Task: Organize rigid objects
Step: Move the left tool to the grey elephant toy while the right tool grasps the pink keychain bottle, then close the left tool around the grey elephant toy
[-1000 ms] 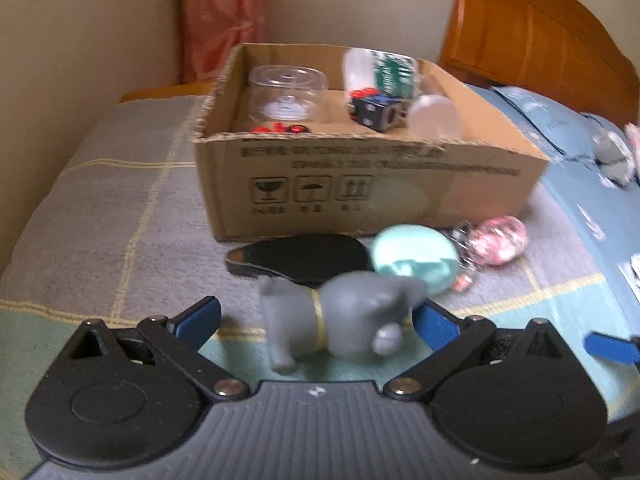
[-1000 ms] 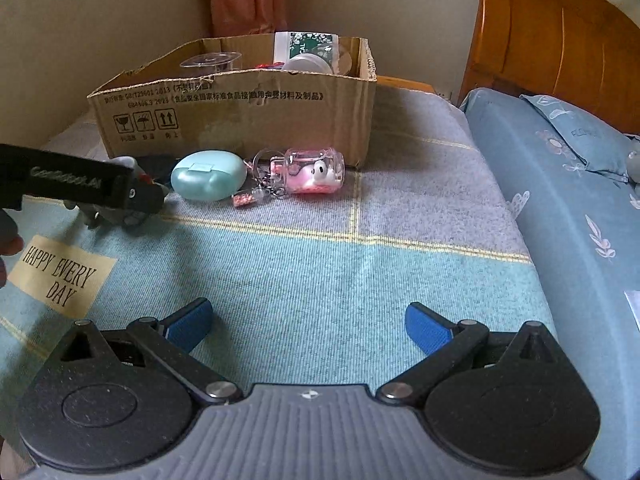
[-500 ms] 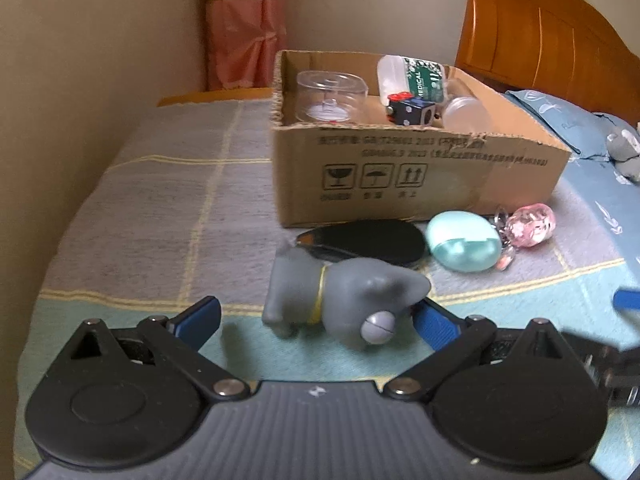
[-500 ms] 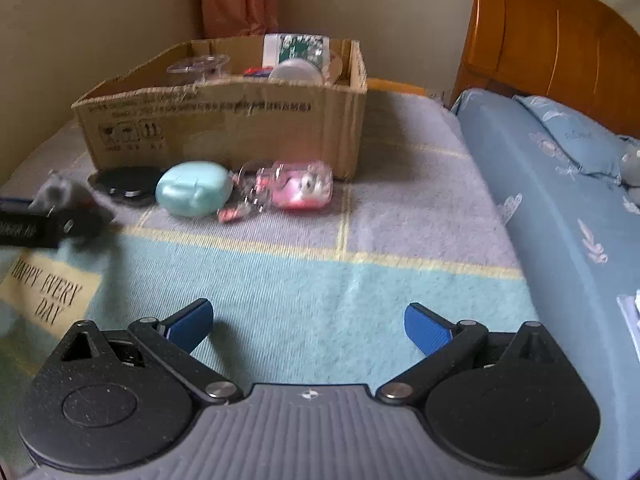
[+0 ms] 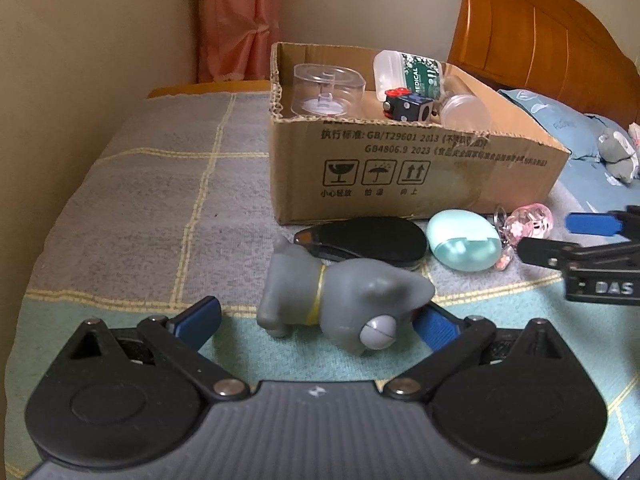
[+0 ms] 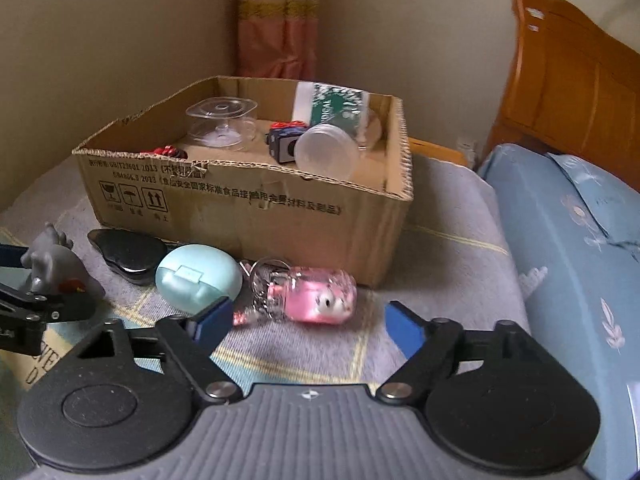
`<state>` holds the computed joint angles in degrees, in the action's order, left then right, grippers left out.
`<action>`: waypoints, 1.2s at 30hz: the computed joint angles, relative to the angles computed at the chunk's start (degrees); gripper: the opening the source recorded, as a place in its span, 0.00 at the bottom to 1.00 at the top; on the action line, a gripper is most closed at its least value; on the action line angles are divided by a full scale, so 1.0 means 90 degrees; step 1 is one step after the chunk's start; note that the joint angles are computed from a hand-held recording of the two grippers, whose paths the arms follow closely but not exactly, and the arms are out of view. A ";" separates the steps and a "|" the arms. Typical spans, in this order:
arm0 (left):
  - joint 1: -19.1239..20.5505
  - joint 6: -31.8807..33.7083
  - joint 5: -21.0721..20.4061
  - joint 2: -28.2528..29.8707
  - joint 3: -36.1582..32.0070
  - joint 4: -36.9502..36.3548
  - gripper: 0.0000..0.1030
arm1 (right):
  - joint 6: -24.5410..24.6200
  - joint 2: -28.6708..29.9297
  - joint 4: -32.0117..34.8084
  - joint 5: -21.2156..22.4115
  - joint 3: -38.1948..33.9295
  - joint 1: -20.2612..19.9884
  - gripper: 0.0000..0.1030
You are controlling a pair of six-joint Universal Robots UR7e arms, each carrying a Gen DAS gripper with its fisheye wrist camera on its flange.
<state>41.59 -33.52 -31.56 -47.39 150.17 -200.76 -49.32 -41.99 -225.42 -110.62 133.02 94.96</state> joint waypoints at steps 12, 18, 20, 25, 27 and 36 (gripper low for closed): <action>0.0075 0.0211 -0.0090 0.0042 -0.0112 -0.0050 0.98 | 0.0141 -0.0155 0.0723 0.0357 -0.0230 -0.0190 0.56; -0.0009 0.0102 -0.0049 0.0028 -0.0088 0.0051 0.98 | 0.0122 -0.0186 0.0456 0.0239 -0.0019 -0.0174 0.55; -0.0061 0.0054 -0.0035 0.0012 -0.0051 0.0086 0.98 | 0.0175 -0.0243 0.0372 0.0203 0.0117 -0.0191 0.55; -0.0144 0.0013 0.0002 0.0003 -0.0021 0.0134 0.98 | 0.0515 -0.0508 0.0188 0.0202 0.0635 -0.0294 0.55; -0.0166 0.0051 0.0002 0.0009 -0.0009 0.0110 0.98 | 0.0600 -0.0556 0.0066 0.0166 0.0814 -0.0316 0.55; -0.0006 0.0480 -0.0078 0.0201 -0.0087 -0.0234 0.96 | 0.0714 -0.0370 -0.0671 0.0060 0.1118 -0.0449 0.74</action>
<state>41.53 -29.20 -32.26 -45.58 149.39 -202.87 -42.90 -45.32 -231.46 -110.08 143.08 90.92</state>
